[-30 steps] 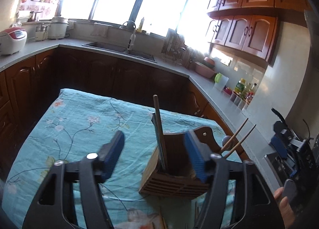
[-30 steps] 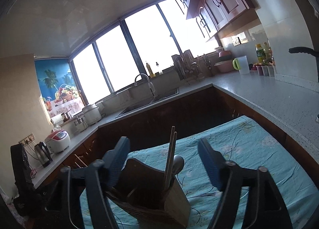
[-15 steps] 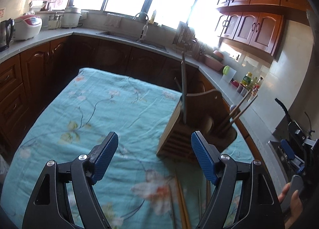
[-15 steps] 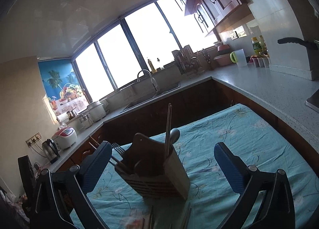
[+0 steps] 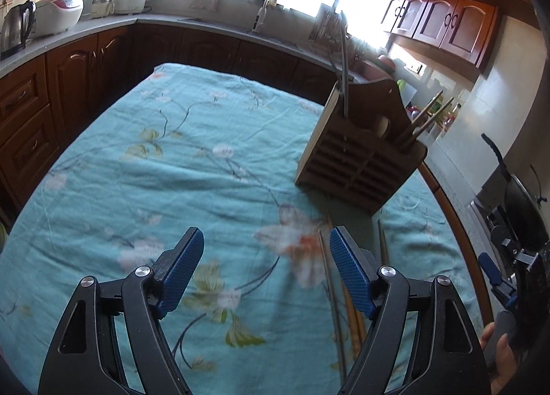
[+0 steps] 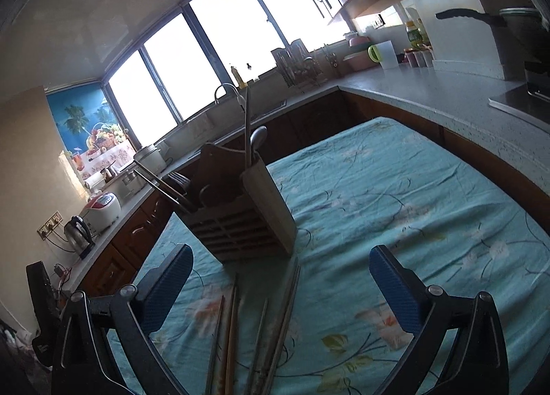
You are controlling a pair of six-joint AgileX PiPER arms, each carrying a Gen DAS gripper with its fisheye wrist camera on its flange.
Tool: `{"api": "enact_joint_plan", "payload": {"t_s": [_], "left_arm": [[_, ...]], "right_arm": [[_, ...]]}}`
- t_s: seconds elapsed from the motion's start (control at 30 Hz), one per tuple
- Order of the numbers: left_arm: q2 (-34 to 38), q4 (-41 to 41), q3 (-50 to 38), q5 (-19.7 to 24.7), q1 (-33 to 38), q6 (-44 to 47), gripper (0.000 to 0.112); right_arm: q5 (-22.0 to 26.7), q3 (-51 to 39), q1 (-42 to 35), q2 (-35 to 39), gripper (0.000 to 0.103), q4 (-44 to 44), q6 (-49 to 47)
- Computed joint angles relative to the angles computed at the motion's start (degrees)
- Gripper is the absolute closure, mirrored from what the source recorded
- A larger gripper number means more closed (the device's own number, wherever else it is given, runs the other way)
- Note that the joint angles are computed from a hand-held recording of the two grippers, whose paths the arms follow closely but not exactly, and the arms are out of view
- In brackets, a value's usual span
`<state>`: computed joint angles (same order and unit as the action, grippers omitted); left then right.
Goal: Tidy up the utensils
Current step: 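Open both tools to release the chopsticks and pull back from the holder, then lower both tools toward the chopsticks lying in front of the holder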
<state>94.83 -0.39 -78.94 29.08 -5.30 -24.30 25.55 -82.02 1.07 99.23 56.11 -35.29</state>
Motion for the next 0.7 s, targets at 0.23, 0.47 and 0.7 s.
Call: {"api": "enact_joint_plan", "payload": {"t_s": [0.23,0.47,0.7], "left_arm": [[0.5,0.6,0.8,1.2,-0.9,-0.1,0.035],[3.5,-0.3,-3.9,4.4,-1.4,2.0,0.035],[7.9,-1.5,-10.6,8.0,-1.7,3.5,0.035]], "right_arm": [[-0.5,3.1,0.9,-0.8,0.0,-1.4,1.0],[1.3,-0.1,1.6,1.4,0.0,-6.5,6.2],[3.4,-4.4,2.0,5.0,0.0,-12.2,11.4]]}}
